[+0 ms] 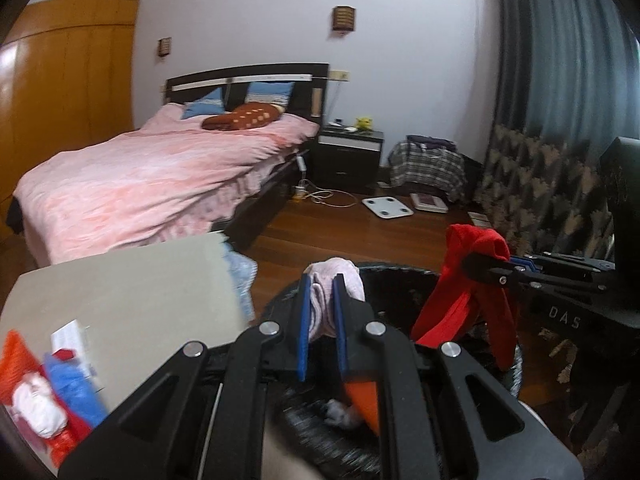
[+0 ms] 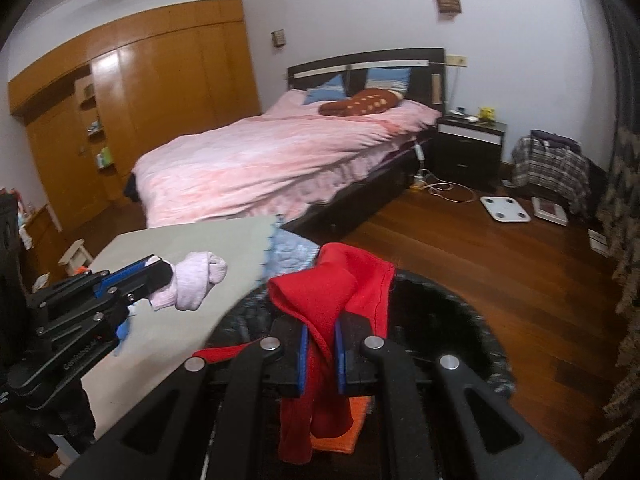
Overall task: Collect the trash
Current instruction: 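Carry the pink sock and red glove over the bin and release both, then return both grippers to the pile and grasp the blue plastic bag with the right gripper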
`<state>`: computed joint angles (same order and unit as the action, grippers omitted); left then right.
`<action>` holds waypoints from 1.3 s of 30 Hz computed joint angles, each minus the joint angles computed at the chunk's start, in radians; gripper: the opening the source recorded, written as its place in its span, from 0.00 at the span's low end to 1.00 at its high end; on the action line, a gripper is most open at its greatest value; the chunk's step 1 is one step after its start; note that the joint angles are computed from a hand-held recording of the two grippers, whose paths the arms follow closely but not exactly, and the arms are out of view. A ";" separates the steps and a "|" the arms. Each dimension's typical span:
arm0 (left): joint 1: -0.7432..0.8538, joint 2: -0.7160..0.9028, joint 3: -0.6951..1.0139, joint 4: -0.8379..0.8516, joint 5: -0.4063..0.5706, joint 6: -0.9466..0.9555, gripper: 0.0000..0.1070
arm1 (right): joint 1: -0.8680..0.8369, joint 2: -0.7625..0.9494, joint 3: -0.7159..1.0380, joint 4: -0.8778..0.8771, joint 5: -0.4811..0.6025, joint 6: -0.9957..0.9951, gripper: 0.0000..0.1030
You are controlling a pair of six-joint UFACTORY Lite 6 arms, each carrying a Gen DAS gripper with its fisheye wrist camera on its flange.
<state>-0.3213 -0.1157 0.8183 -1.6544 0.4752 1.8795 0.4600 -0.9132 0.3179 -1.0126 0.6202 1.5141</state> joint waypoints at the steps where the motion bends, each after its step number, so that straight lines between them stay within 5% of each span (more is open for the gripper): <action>1: -0.031 0.013 0.006 -0.017 -0.012 0.008 0.10 | -0.040 -0.022 -0.014 0.026 -0.011 -0.043 0.15; 6: -0.110 0.081 0.041 -0.052 -0.034 0.017 0.27 | -0.148 -0.137 -0.089 0.133 0.001 -0.189 0.29; 9: -0.103 0.074 0.027 -0.079 -0.027 0.047 0.39 | -0.197 -0.198 -0.119 0.178 0.002 -0.248 0.47; 13: -0.062 0.044 -0.002 -0.074 -0.027 0.056 0.56 | -0.159 -0.235 -0.135 0.128 0.066 -0.176 0.75; 18: 0.024 -0.017 -0.042 -0.050 -0.018 0.046 0.77 | -0.060 -0.210 -0.123 0.050 0.129 -0.037 0.94; 25: 0.235 -0.056 -0.058 0.081 0.058 -0.010 0.84 | 0.115 -0.064 -0.073 -0.062 0.174 0.204 0.94; 39: 0.667 0.008 -0.012 0.168 0.209 0.110 0.84 | 0.358 0.593 0.268 -0.381 0.121 0.630 0.94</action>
